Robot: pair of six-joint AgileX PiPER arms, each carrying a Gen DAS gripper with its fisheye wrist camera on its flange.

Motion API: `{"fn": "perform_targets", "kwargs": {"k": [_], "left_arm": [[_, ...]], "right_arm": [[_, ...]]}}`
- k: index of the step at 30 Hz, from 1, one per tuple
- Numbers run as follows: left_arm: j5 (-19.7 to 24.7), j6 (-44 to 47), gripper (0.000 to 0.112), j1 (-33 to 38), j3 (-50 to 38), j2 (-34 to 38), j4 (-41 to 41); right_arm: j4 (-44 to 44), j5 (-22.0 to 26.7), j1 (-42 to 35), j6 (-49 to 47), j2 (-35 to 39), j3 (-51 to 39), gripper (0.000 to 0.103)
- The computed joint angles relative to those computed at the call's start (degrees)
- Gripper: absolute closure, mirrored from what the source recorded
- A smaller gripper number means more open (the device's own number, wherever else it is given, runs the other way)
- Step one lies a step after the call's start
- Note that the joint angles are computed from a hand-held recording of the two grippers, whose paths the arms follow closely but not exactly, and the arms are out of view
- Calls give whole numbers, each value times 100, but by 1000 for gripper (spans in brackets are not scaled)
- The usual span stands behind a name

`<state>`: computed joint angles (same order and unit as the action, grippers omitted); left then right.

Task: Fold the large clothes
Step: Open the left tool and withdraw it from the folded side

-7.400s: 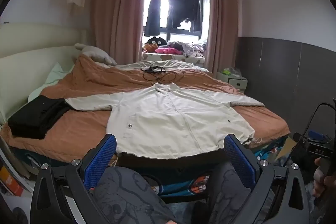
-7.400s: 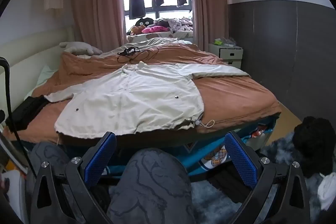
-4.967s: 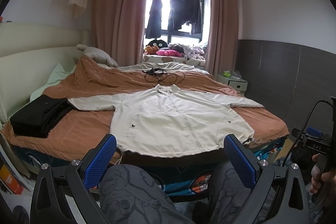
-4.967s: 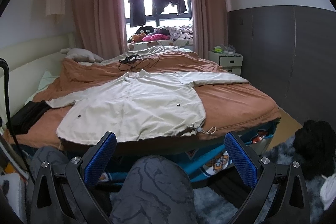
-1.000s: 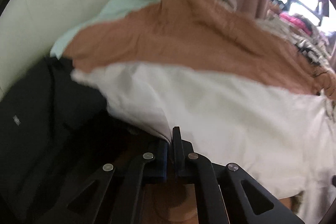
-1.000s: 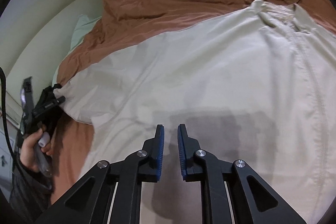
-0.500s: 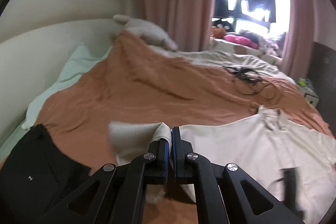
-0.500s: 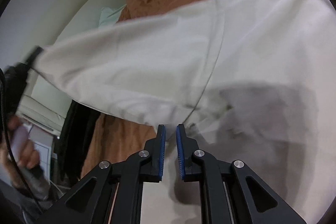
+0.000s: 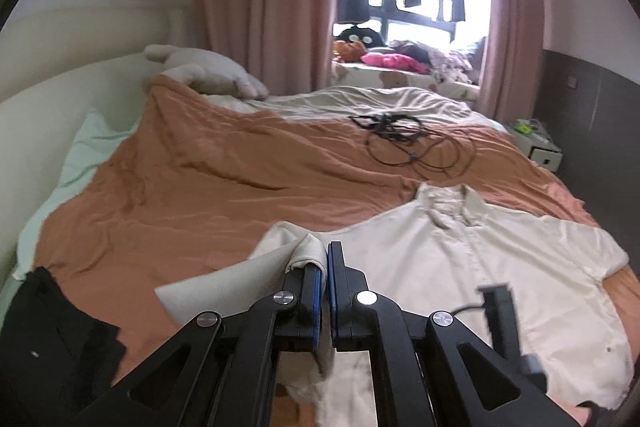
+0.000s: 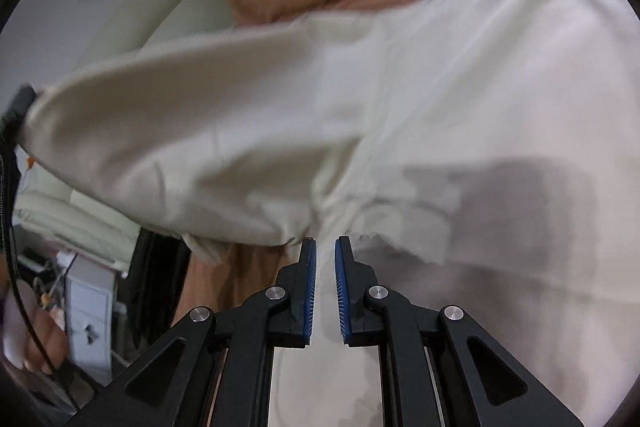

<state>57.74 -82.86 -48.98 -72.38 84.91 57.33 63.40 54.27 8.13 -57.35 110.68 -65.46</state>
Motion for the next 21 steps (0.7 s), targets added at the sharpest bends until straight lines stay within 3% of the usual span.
{"fn": "perform_targets", "kwargs": {"k": [7,14,15,17,19,21], "left_arm": [[-286,-131,109,-346,-667,712,-166],[-237,176,105,-601,-1709,1680,-828],[-305,212,98,-590,-1845,1802,-1019],[-602,102,67,-571,-1863,1870,-1247],[-764,-347,15,-686,-1789,1871,-1086],[-542,-870,10,-919,-1782,1902,-628]], "right_arm": [[-21,581,-1312,60,-728,282,92],[-445,1372,-2586,324,-1058,114,91],[-576,1434,-2731,361,-1069,-25,89],[-726,1267,-2899,301,-1233,-2,61],[-836,1221,-3147,267,-1317,-55,52],[-834,1399,-3345,304,-1221,-274,52]]}}
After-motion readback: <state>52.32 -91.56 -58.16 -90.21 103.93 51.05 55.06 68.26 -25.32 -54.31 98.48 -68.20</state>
